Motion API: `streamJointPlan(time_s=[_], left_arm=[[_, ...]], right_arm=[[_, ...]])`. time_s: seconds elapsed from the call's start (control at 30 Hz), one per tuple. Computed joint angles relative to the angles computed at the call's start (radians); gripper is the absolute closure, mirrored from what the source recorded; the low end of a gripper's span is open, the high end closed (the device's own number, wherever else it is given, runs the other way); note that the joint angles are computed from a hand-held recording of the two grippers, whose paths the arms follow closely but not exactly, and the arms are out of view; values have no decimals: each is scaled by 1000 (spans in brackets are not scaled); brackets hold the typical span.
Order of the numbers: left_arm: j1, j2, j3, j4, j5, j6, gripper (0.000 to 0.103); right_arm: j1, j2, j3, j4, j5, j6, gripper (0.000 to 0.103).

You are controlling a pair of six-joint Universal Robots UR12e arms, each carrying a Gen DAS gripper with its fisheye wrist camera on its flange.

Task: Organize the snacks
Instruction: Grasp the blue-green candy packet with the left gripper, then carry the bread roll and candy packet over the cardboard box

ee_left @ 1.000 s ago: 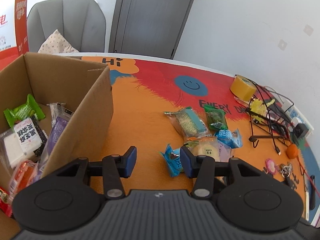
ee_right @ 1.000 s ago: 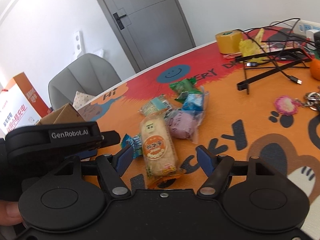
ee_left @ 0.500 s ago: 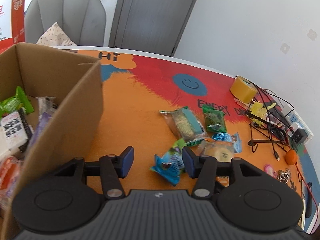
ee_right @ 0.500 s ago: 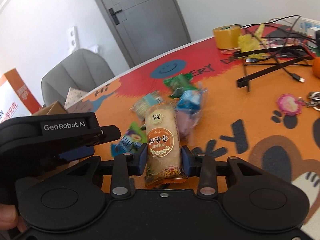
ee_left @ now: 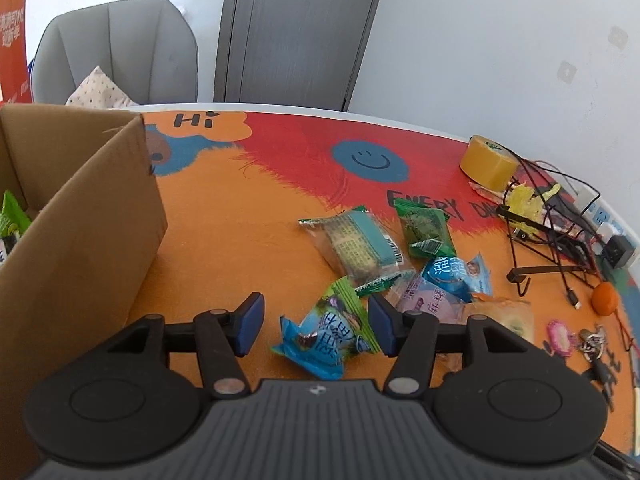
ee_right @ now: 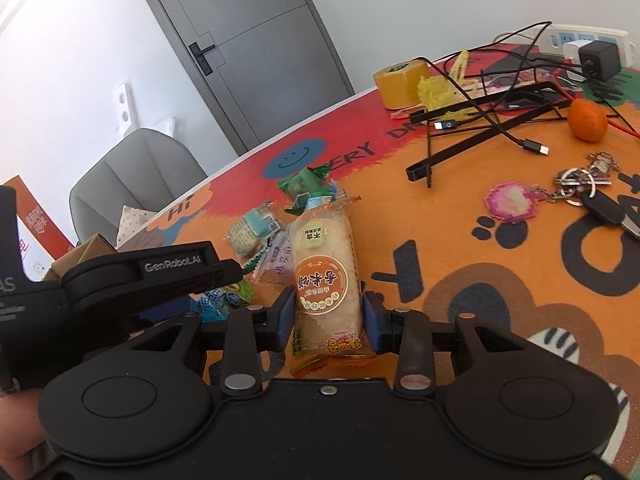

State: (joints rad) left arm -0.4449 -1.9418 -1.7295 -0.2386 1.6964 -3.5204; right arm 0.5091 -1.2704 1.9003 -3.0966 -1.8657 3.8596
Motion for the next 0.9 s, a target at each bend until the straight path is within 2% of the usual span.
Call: streamJointPlan(time_s=[0.07, 0.13, 0.17, 0.2, 0.3, 0.57, 0.9], left_arm=[[2, -2, 4, -20, -7, -11, 47], [-1, -4, 0, -7, 7, 3, 51], [-1, -3, -2, -3, 11, 0, 57], [1, -2, -6, 4, 3, -4, 71], [4, 6, -12, 0, -13, -4, 75], [7, 39, -46, 32, -48, 17, 77], [14, 94, -96, 75, -59, 31, 77]], right_arm=[[0, -2, 3, 2, -3, 8, 67], [-1, -3, 7, 1, -6, 14, 67], [-1, -4, 8, 0, -7, 16, 67], [-1, -4, 10, -1, -7, 18, 67], [1, -6, 12, -2, -7, 22, 67], [14, -11, 14, -19, -23, 15, 67], [43, -19, 4, -26, -66, 1, 67]])
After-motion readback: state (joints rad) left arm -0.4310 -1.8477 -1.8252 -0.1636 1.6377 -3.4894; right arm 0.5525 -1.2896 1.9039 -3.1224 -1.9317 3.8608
